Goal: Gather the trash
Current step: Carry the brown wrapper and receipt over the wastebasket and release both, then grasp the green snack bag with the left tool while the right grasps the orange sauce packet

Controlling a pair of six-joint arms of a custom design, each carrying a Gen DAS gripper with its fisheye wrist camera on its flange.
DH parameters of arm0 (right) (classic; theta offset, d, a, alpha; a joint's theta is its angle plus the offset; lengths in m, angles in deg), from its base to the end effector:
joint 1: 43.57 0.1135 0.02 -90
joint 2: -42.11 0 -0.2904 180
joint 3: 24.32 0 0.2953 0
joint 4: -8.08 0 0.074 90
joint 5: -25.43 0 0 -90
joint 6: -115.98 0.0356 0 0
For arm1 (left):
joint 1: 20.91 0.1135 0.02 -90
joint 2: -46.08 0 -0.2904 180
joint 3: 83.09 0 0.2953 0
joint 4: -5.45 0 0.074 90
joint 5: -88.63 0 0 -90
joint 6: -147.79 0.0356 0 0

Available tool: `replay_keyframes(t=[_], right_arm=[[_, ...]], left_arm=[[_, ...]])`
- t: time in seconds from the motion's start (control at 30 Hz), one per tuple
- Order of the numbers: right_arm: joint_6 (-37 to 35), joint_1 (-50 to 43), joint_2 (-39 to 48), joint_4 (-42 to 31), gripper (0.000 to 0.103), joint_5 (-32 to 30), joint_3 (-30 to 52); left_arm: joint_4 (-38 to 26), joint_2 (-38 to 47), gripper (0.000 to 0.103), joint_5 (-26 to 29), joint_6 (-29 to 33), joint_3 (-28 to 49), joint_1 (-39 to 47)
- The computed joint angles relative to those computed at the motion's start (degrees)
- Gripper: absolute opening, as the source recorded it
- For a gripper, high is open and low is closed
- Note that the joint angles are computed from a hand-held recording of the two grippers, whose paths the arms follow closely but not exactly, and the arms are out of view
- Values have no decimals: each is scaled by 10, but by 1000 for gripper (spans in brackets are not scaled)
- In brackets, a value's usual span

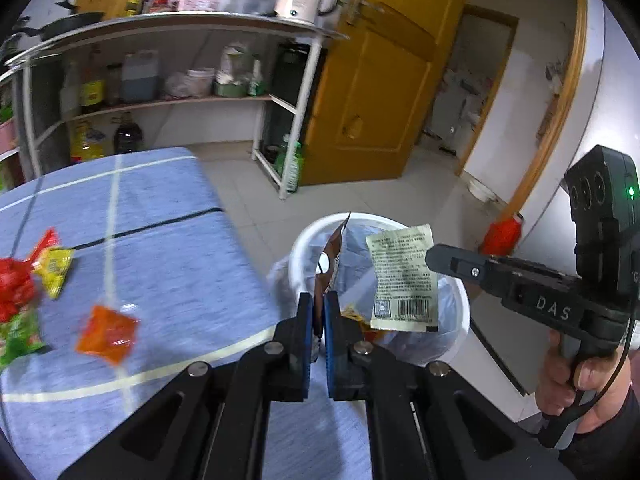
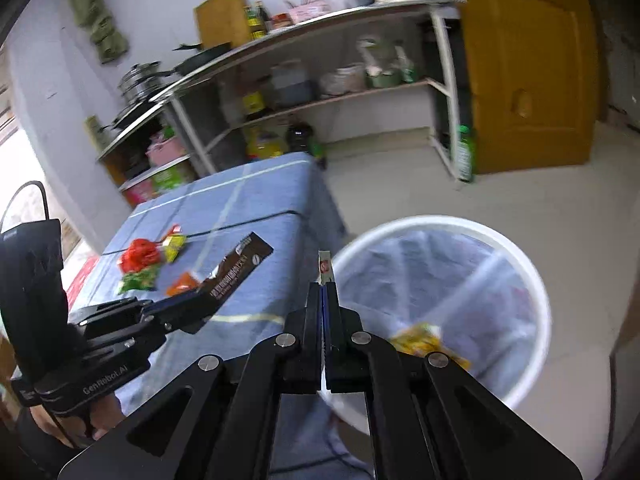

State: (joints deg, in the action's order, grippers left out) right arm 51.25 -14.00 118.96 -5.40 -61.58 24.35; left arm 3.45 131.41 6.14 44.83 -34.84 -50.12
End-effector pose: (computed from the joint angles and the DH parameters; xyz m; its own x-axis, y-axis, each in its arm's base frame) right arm 0.2584 0.1445 0.1840 -0.7187 0.0824 -0.6904 -0.1682 0.9429 0.2876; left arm 0.2742 -0.1587 0.1560 -0.6646 0.1168 -0.7380 0.4344 0.8641 -0.2544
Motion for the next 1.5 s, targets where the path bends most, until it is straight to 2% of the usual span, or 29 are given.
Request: replay_keyframes(t=[0.33, 0.57, 0.63, 0.77, 1.03, 1.23, 1.4, 1.5], right_arm=[[-17, -72, -13, -11, 0, -17, -35], [-8, -99, -4, -8, 1, -9, -47], [-4, -100, -6, -8, 5, -4, -48], [-4, -97, -11, -9, 17, 3, -49], [-1, -66, -22, -15, 18, 25, -39], [-1, -26, -30, 6, 18, 28, -30], [-10, 22, -3, 16, 19, 27, 4], [-18, 54, 25, 28, 27, 23, 31]], left_arm=[[-19, 126, 7, -12, -27, 108, -63], [-16, 152, 9, -15, -28, 122, -79], [-11, 152, 21, -10, -29, 120, -77], [-8, 148, 23, -6, -29, 117, -74], [1, 102, 23, -10, -35, 83, -62], [3, 37, 23, -24, -33, 34, -36], [-5, -32, 23, -29, -21, -13, 7], [-14, -78, 23, -33, -8, -41, 44]])
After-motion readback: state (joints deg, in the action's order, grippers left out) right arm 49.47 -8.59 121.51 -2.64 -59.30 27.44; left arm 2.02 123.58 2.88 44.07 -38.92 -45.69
